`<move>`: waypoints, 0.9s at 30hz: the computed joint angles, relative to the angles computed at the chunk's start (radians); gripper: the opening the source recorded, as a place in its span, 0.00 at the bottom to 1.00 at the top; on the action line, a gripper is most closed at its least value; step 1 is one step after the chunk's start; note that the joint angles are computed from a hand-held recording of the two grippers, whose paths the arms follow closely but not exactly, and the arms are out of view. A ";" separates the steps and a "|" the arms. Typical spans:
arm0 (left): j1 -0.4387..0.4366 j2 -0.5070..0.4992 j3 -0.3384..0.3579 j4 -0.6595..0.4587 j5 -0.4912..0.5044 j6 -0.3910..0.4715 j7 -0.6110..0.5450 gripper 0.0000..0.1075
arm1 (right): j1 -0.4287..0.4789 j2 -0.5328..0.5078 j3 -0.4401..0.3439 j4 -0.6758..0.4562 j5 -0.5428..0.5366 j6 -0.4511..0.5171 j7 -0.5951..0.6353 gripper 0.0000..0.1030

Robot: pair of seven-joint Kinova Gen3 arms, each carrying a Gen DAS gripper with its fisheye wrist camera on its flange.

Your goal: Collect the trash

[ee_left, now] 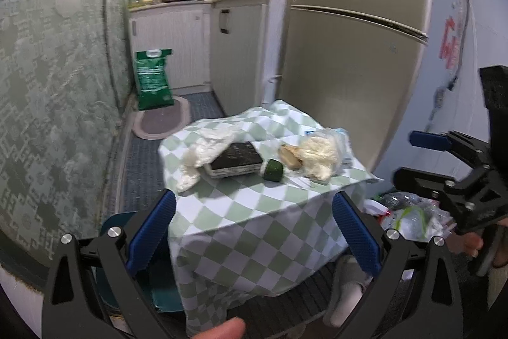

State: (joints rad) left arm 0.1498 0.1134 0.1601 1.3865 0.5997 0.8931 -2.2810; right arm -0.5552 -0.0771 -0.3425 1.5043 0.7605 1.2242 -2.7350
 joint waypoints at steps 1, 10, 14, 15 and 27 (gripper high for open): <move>0.008 -0.005 -0.018 0.004 0.016 -0.003 -0.012 0.93 | 0.000 0.001 0.002 -0.002 -0.002 -0.003 0.005 0.97; 0.001 0.036 -0.003 -0.052 -0.049 -0.004 0.016 0.80 | 0.017 -0.002 0.013 -0.008 -0.009 -0.023 0.008 0.97; -0.004 0.103 0.011 -0.154 -0.075 0.091 0.031 0.70 | 0.032 0.004 0.029 -0.016 -0.028 -0.040 0.032 0.95; 0.005 0.130 0.021 -0.197 -0.113 0.118 0.036 0.64 | 0.037 0.008 0.036 -0.017 -0.035 -0.048 0.043 0.95; 0.105 0.339 0.030 -0.462 -0.330 0.212 -0.030 0.35 | 0.070 0.057 0.095 -0.051 -0.102 -0.108 0.131 0.93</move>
